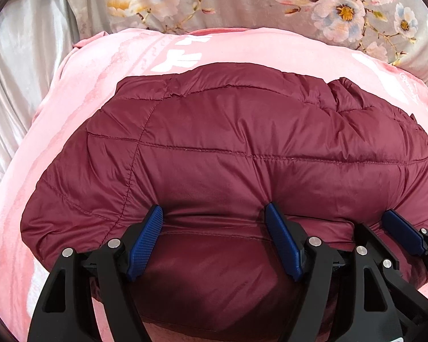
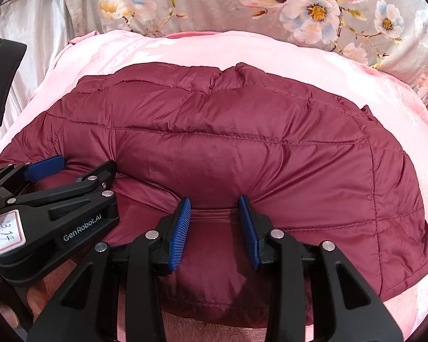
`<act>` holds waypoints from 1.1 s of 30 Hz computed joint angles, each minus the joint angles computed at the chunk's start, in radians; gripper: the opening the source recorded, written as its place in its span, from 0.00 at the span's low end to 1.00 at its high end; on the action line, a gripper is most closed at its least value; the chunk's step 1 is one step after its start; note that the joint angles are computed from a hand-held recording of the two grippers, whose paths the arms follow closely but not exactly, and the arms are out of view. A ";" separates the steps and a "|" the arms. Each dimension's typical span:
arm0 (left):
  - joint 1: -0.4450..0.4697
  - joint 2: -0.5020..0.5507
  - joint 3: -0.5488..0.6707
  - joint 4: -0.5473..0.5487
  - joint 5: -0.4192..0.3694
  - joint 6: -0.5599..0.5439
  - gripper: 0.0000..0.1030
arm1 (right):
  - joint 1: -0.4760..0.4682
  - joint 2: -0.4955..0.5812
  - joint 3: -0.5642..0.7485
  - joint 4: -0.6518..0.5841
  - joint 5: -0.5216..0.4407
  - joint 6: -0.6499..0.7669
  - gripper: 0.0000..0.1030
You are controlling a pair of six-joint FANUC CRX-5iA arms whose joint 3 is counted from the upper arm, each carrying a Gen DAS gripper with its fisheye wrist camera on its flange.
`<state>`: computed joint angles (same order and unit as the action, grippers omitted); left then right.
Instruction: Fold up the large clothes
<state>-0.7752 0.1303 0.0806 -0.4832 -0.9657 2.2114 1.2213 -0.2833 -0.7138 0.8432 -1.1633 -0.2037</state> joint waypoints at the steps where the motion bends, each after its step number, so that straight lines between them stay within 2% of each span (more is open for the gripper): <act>1: -0.006 0.001 0.000 -0.013 0.000 0.008 0.70 | 0.000 -0.001 -0.003 0.003 0.001 -0.001 0.33; 3: -0.007 -0.003 -0.004 -0.015 0.005 0.008 0.70 | -0.001 -0.006 -0.007 0.006 0.007 -0.006 0.33; 5: 0.026 -0.029 -0.033 0.061 0.027 -0.042 0.70 | -0.001 -0.008 0.001 -0.005 0.004 0.003 0.33; 6: 0.061 -0.063 -0.070 0.133 0.053 -0.079 0.70 | 0.003 -0.011 0.010 -0.020 -0.004 0.011 0.33; 8: 0.101 -0.122 -0.122 0.198 0.072 -0.087 0.70 | 0.018 -0.036 0.030 -0.062 -0.014 0.010 0.33; 11: 0.217 -0.246 -0.242 0.334 0.103 -0.135 0.70 | 0.046 -0.070 0.047 -0.093 -0.004 -0.013 0.33; 13: 0.291 -0.310 -0.294 0.372 0.079 -0.116 0.69 | 0.059 -0.062 0.069 -0.108 -0.019 0.009 0.33; 15: 0.368 -0.357 -0.341 0.412 0.058 -0.103 0.69 | 0.061 -0.058 0.076 -0.118 -0.015 0.019 0.26; 17: 0.431 -0.376 -0.379 0.467 0.060 -0.125 0.69 | 0.049 -0.062 0.071 -0.135 0.016 0.025 0.23; 19: 0.489 -0.372 -0.423 0.573 0.073 -0.193 0.69 | 0.038 -0.061 0.064 -0.145 0.039 0.027 0.21; 21: 0.525 -0.376 -0.480 0.703 0.128 -0.271 0.69 | 0.037 -0.057 0.063 -0.145 0.038 0.038 0.21; 24: 0.526 -0.360 -0.517 0.827 0.192 -0.376 0.69 | 0.036 -0.051 0.059 -0.140 0.041 0.047 0.21; 27: 0.508 -0.322 -0.501 0.833 0.212 -0.364 0.67 | 0.035 -0.060 0.045 -0.131 0.054 0.037 0.21; 28: 0.495 -0.306 -0.470 0.797 0.196 -0.332 0.60 | 0.035 -0.066 0.039 -0.128 0.060 0.035 0.21; 29: 0.490 -0.302 -0.462 0.799 0.193 -0.341 0.43 | 0.035 -0.073 0.034 -0.127 0.063 0.034 0.21; 30: 0.482 -0.298 -0.449 0.807 0.185 -0.356 0.37 | 0.035 -0.079 0.032 -0.128 0.066 0.031 0.21; 32: 0.469 -0.303 -0.411 0.753 0.157 -0.341 0.16 | 0.042 -0.107 0.026 -0.135 0.063 0.004 0.21; 33: 0.463 -0.312 -0.406 0.743 0.158 -0.348 0.14 | 0.048 -0.123 0.022 -0.136 0.057 -0.009 0.21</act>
<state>-0.3120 -0.1813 -0.3251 0.2599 -0.8077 1.8629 1.2697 -0.4066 -0.6916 0.7076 -1.1061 -0.2132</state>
